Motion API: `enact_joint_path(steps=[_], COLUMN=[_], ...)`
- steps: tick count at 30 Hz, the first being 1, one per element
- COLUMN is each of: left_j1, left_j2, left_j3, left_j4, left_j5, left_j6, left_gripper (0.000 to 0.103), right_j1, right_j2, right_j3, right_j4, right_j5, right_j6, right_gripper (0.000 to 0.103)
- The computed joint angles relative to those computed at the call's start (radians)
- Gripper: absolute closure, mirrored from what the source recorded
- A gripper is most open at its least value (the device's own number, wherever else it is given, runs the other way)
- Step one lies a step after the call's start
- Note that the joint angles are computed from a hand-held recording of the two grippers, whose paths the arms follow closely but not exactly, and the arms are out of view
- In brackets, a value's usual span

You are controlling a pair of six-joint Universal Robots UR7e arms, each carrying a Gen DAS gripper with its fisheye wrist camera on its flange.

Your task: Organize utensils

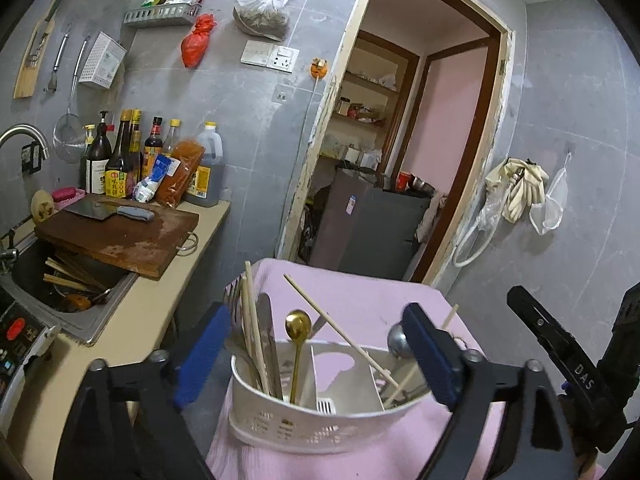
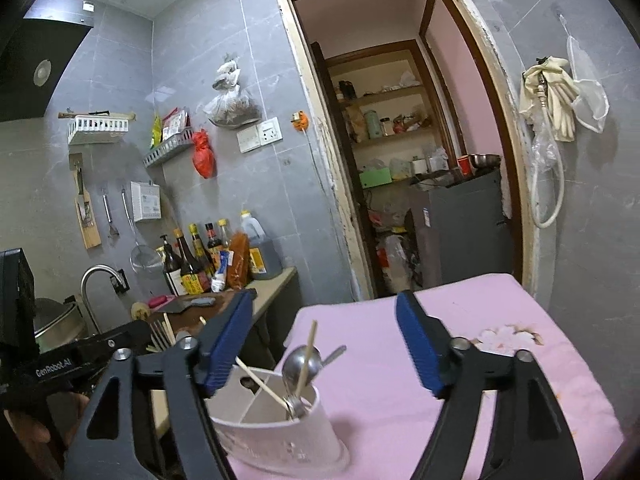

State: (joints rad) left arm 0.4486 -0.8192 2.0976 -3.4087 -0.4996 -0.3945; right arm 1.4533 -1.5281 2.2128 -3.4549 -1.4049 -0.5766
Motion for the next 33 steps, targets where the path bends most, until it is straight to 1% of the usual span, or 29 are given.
enact_joint_path(steps=[2,3,8,10,11,16,19,22,24,27,30,33], left_j1=[-0.011,-0.021,-0.070,-0.090,-0.105,-0.163,-0.198,-0.226,-0.245,-0.278,-0.290,-0.306], left_j2=[-0.012,-0.024,-0.064,-0.077,-0.085,-0.124,-0.150,-0.170,-0.176,-0.187,-0.191,-0.195], left_j3=[0.007,0.012,0.024,0.028,0.031,0.053,0.069,0.082,0.090,0.106,0.103,0.108], left_j4=[0.045,0.101,0.313,0.383,0.436,0.632,0.770,0.882,0.932,1.000,1.052,1.078], left_j5=[0.003,0.008,0.038,0.052,0.064,0.088,0.088,0.072,0.069,0.068,0.055,0.048], left_j6=[-0.040,-0.084,-0.248,-0.300,-0.343,-0.517,-0.657,-0.778,-0.840,-0.926,-0.966,-0.989], left_gripper=[0.002,0.002,0.001,0.001,0.001,0.001,0.001,0.001,0.001,0.001,0.001,0.001], right_j1=[-0.004,-0.007,-0.027,-0.043,-0.048,-0.082,-0.108,-0.137,-0.156,-0.179,-0.185,-0.201], right_j2=[-0.037,-0.052,-0.154,-0.201,-0.220,-0.317,-0.386,-0.447,-0.491,-0.551,-0.595,-0.628], right_j3=[0.014,0.019,0.047,0.063,0.069,0.101,0.132,0.159,0.184,0.211,0.227,0.238], right_j4=[0.029,0.041,0.125,0.159,0.174,0.254,0.303,0.336,0.339,0.352,0.375,0.395], right_j5=[-0.014,-0.018,-0.044,-0.047,-0.050,-0.060,-0.062,-0.051,-0.041,-0.035,-0.049,-0.053], right_j6=[-0.011,-0.015,-0.033,-0.044,-0.049,-0.071,-0.091,-0.104,-0.124,-0.129,-0.135,-0.128], right_gripper=[0.024,0.022,0.012,0.011,0.011,0.004,0.002,0.002,0.002,0.002,0.002,0.002])
